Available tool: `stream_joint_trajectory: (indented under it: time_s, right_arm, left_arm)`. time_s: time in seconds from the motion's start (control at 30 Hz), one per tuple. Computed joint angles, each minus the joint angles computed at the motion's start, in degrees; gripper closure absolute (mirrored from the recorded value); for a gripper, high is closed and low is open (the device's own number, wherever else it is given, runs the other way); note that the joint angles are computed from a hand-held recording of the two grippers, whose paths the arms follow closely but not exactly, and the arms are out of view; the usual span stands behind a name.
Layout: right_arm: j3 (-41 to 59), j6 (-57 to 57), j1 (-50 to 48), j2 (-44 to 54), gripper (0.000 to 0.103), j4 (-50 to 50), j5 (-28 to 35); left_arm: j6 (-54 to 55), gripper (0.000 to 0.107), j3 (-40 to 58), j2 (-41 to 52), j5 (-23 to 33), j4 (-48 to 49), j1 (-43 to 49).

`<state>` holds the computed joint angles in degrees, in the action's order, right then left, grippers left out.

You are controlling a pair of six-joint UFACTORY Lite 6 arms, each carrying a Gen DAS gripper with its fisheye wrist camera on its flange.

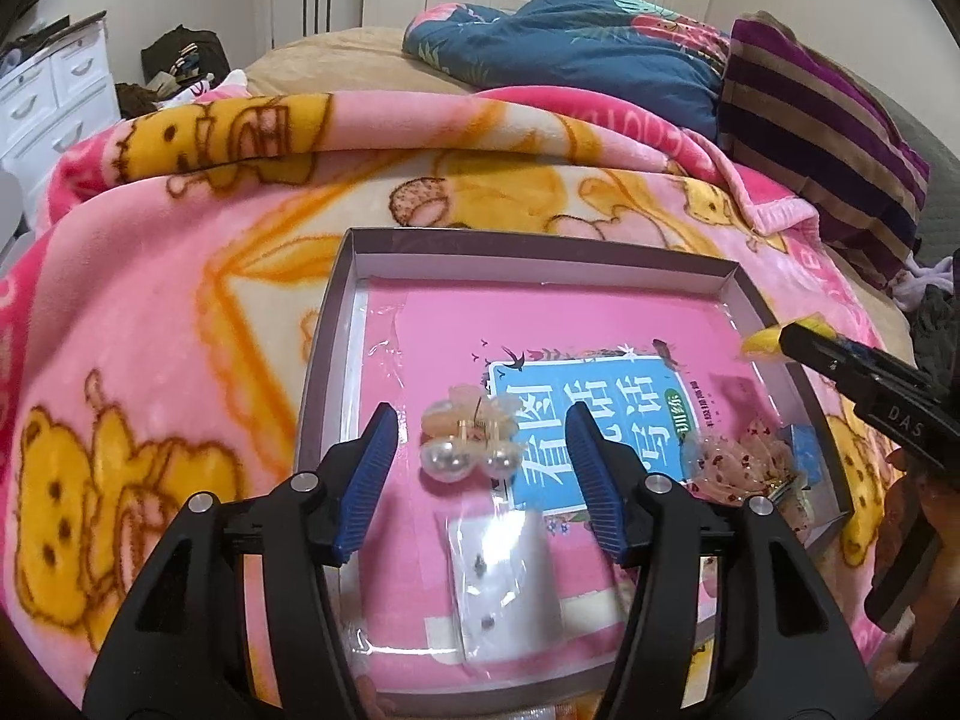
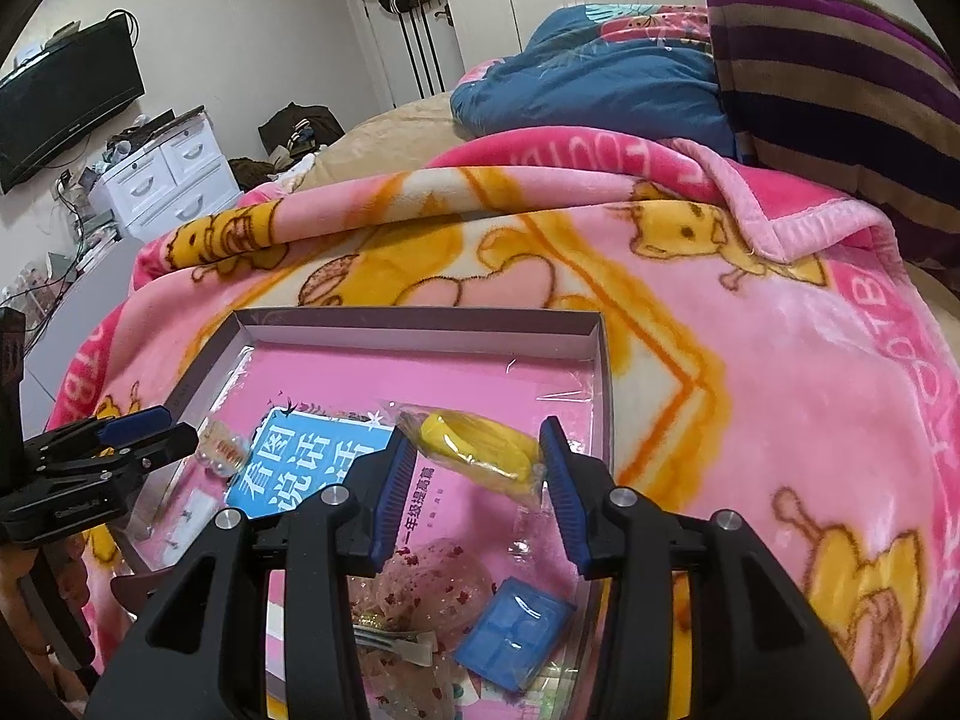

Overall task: Organize jewelry
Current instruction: 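Open both tools to drop the claw clip and yellow bag in the box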

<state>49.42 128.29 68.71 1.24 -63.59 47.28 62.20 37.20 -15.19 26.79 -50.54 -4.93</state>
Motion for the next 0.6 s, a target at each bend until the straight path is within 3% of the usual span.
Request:
stream_joint_trajectory:
  time_s: [0.13, 0.27, 0.6]
  right_arm:
    - [-0.26, 0.93, 0.34, 0.26, 0.06, 0.16, -0.35]
    - [-1.72, 4.67, 2.11, -1.03, 0.044, -0.57, 0.01]
    - [-3.8, 13.7, 10.77, -2.8, 0.021, 0.42, 6.34]
  left_arm:
    - [-2.27, 0.045, -0.39, -1.63, 0.15, 2.64, -0.06]
    - [-2.61, 0.039, -0.44, -2.7, 2.03, 3.49, 1.82]
    - [-1.89, 0.021, -0.77, -6.72, 6.25, 3.5, 6.65]
